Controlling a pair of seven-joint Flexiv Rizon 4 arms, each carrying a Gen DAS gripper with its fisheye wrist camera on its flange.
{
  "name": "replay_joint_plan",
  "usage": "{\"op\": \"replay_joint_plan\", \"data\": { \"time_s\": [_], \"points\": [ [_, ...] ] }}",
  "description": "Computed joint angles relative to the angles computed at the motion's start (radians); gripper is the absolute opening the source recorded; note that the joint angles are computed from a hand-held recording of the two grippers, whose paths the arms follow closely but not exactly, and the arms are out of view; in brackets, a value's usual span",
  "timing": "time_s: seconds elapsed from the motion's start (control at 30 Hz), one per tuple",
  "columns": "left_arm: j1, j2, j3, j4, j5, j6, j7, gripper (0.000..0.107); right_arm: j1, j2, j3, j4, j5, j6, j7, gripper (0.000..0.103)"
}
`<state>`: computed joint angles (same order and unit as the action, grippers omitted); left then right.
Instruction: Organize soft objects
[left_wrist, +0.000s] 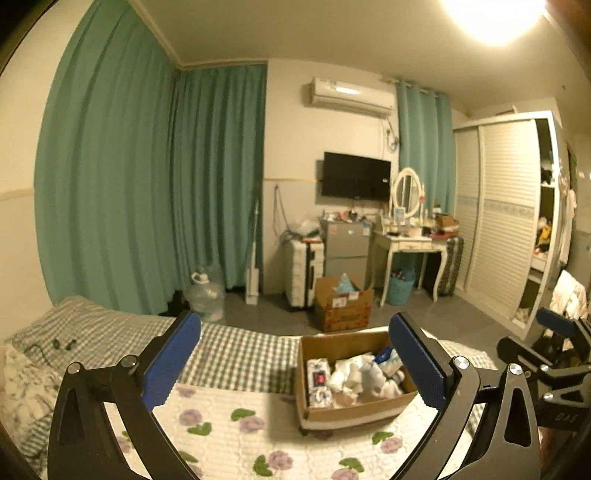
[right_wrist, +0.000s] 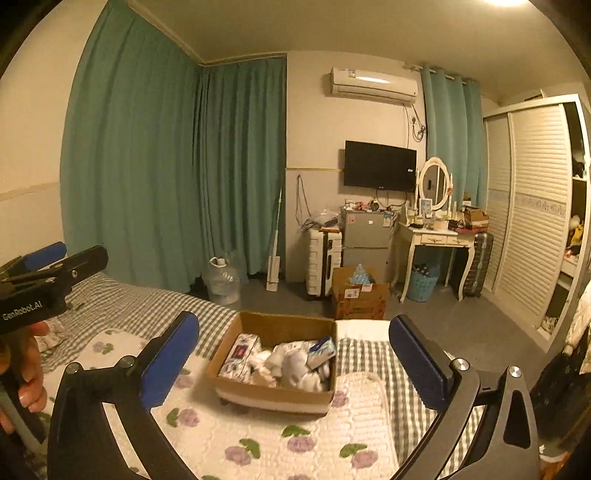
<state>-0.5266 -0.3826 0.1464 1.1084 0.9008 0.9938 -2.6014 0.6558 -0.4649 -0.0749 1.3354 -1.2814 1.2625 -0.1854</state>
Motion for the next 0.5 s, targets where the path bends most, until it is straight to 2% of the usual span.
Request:
{"op": "replay_joint_plan", "data": {
  "time_s": [0.23, 0.5],
  "points": [
    [-0.014, 0.002, 0.006, 0.055, 0.060, 0.007, -0.064, 0.103, -0.011, 0.013, 0.001, 0.071, -0.094, -0.009, 0.115, 0.103],
    [-0.016, -0.047, 0.025, 0.087, 0.089, 0.016, -0.120, 0.103, -0.024, -0.056, -0.017, 0.054, -0.118, -0.018, 0.172, 0.103]
  ]
}}
